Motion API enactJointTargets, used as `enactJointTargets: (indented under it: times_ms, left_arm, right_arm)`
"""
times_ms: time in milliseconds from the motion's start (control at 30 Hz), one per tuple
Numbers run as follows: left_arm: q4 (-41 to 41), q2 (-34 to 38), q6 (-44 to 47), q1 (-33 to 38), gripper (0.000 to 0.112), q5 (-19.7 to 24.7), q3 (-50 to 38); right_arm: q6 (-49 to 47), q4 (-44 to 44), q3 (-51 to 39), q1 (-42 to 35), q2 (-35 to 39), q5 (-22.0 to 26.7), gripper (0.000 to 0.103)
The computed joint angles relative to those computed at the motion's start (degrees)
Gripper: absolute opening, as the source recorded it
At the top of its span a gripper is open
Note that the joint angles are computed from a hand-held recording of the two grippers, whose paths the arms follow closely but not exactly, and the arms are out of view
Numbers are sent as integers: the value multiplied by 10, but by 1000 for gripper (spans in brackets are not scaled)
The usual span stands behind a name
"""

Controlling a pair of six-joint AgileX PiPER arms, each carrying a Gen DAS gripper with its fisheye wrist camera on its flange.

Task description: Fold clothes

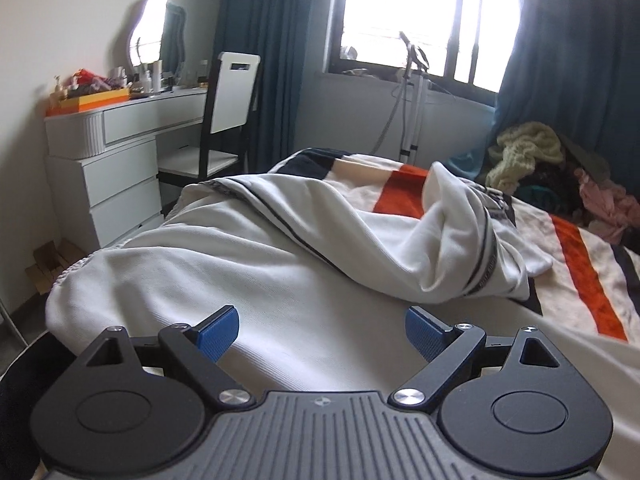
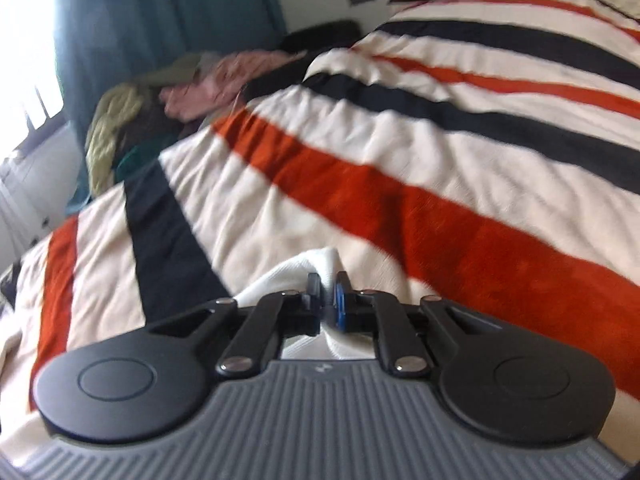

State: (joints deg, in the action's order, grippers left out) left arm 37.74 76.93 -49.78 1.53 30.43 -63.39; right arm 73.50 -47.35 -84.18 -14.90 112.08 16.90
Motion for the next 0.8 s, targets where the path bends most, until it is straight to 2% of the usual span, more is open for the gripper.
enactJointTargets:
  times_ms: [67, 133, 200, 233, 267, 300, 333, 367, 433, 567, 633, 800]
  left_arm:
    - [14, 2, -5, -7, 92, -6, 4]
    - [28, 3, -11, -13, 92, -14, 9]
    - [41, 3, -16, -18, 92, -20, 12]
    - [41, 3, -14, -19, 92, -24, 13]
    - [36, 4, -8, -19, 92, -28, 14]
    - [37, 4, -10, -20, 92, -31, 16]
    - [44, 4, -19, -21, 92, -33, 18]
    - [48, 4, -25, -21, 92, -34, 19]
    - [41, 4, -26, -17, 92, -36, 18]
    - [62, -1, -49, -18, 92, -30, 20]
    - [73, -4, -59, -21, 92, -29, 22]
    - [112, -6, -84, -34, 92, -26, 28]
  right_arm:
    - [33, -46, -5, 12, 2, 24, 11]
    - [-21, -12, -20, 24, 4, 56, 13]
    - [-36, -17, -15, 37, -9, 76, 15]
    - [-42, -20, -17, 45, -15, 95, 23]
    - [-38, -35, -21, 58, -20, 124, 38]
    - [-22, -61, -17, 69, -29, 142, 47]
    - [5, -98, -1, 78, -44, 141, 64]
    - [42, -145, 23, 87, -64, 130, 73]
    - [110, -234, 64, 104, -103, 113, 75]
    - [175, -296, 124, 132, -180, 73, 75]
    - [206, -310, 154, 149, -216, 50, 75]
    - [221, -308, 198, 219, -255, 35, 75]
